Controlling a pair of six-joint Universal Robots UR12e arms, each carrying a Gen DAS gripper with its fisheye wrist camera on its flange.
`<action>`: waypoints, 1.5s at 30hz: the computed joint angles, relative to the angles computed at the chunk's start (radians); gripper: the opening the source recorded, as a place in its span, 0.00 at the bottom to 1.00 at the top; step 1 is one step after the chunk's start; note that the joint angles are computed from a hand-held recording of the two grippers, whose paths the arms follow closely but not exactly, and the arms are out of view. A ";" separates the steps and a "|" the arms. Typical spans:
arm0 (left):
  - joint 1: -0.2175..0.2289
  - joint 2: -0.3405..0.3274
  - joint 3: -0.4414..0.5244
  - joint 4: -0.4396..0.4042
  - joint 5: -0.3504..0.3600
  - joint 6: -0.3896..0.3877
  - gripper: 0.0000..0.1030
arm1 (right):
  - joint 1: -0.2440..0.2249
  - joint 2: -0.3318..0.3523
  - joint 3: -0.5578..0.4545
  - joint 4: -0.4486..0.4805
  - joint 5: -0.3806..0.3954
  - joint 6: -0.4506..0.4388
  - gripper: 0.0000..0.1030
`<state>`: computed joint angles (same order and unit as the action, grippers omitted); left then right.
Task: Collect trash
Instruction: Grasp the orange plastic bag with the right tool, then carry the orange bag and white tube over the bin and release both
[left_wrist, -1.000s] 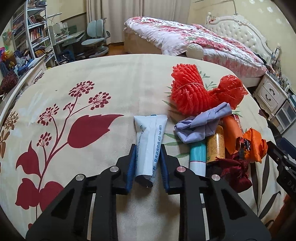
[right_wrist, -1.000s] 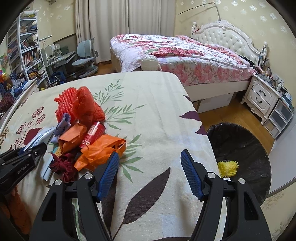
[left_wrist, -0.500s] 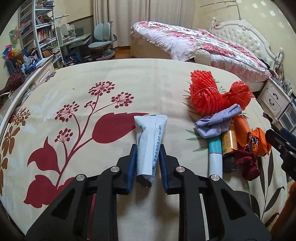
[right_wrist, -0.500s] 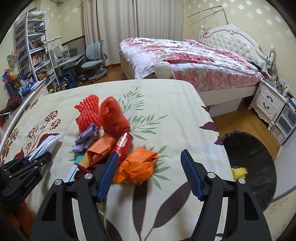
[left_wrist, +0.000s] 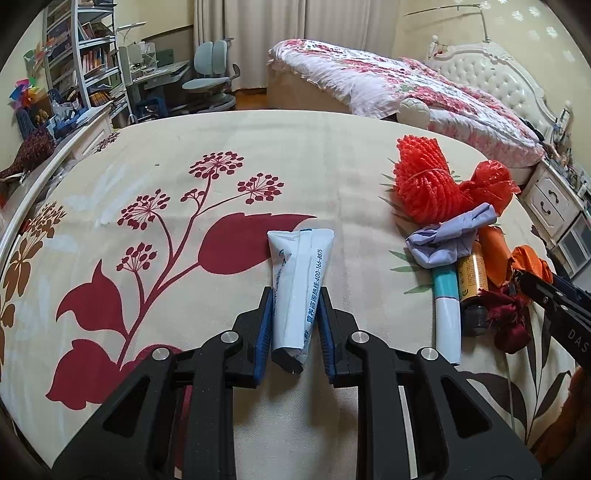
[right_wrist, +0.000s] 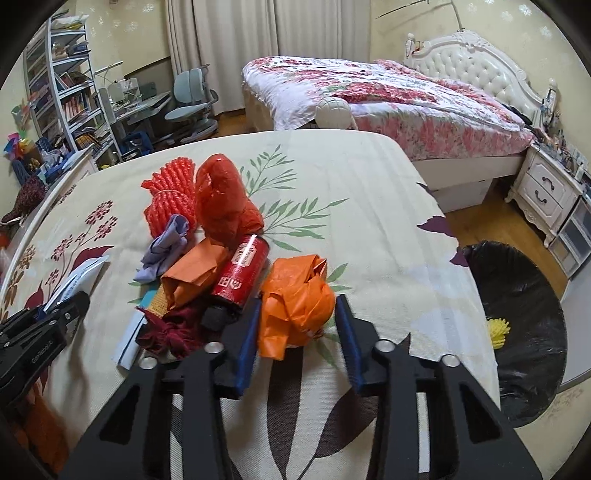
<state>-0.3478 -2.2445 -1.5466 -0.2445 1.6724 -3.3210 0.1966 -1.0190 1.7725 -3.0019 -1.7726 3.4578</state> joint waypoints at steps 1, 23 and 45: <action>-0.001 0.000 0.000 0.000 0.001 0.000 0.22 | 0.001 0.000 0.001 -0.002 -0.006 -0.002 0.37; -0.062 0.013 -0.002 0.052 -0.051 0.042 0.22 | -0.035 -0.073 0.132 -0.103 -0.111 0.030 0.37; -0.204 -0.118 0.230 -0.022 -0.137 0.192 0.22 | -0.164 -0.146 0.271 -0.157 -0.176 0.144 0.37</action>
<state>-0.5521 -2.3628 -1.3169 -0.2662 1.5351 -3.1288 0.0327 -1.1655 2.0433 -3.1585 -1.9489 3.6014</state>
